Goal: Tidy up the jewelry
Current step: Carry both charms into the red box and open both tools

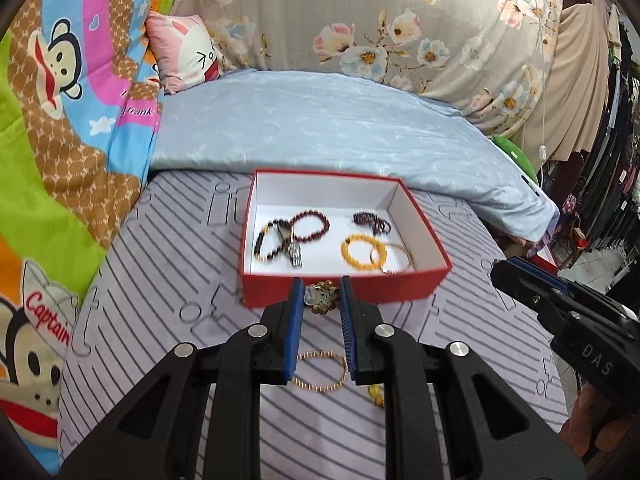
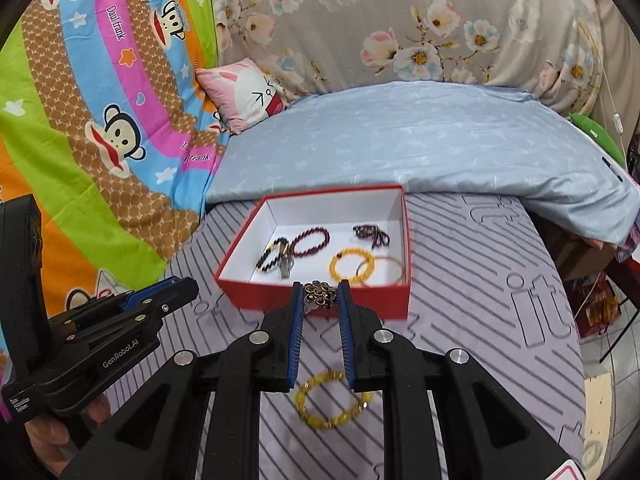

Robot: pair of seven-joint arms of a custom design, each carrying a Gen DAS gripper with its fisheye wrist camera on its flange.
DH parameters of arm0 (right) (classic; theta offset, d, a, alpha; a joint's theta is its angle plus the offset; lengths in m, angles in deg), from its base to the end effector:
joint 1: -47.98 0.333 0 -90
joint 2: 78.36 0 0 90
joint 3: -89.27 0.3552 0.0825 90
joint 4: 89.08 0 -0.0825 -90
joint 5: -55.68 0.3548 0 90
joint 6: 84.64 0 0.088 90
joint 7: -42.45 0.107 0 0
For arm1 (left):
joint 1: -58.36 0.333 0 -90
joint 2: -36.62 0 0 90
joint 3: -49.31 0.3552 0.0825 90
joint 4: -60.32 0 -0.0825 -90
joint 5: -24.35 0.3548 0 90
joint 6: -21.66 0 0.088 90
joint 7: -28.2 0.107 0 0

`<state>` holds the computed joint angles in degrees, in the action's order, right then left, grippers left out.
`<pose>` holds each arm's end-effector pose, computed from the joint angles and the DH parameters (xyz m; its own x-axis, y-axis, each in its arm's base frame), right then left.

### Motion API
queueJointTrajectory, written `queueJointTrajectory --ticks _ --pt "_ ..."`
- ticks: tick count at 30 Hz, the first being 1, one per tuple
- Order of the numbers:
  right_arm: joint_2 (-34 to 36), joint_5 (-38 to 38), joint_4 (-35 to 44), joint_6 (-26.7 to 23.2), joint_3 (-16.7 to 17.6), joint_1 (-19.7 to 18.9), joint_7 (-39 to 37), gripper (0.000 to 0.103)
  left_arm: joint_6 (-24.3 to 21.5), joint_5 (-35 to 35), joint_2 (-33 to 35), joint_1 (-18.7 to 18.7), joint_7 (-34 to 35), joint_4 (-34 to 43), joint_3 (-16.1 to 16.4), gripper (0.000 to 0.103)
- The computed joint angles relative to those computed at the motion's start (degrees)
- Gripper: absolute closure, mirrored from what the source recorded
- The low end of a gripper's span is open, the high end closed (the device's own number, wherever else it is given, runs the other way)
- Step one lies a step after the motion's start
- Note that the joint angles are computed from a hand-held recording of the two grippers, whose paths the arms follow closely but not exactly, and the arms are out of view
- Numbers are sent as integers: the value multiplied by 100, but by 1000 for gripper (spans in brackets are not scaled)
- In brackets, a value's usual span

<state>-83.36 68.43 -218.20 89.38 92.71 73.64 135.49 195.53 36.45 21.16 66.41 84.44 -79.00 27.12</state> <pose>0.4697 0.2433 0.5602 0.3311 -0.9183 -0.2169 -0.6743 -0.0695 -0.7352 0.4457 -0.1457 0.5538 0.0308 -0.9848 0.1711 -0.6550 -0.1492 -0.7407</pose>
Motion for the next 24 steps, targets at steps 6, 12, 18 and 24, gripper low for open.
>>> queueJointTrajectory --ticks 6,12,18,24 --pt "621 -133 676 -70 141 -264 81 87 -77 1005 682 527 -623 736 -310 85" --pt "1345 -558 1473 -275 367 -622 420 87 -410 1907 1501 395 -1214 1538 -109 85" --pt "1974 -1099 2148 -486 434 -776 832 87 -670 2184 2154 -67 -1319 2181 320 85" --pt "2400 -1385 2624 -710 492 -856 1040 87 -767 2015 2565 -474 -1140 2554 734 85"
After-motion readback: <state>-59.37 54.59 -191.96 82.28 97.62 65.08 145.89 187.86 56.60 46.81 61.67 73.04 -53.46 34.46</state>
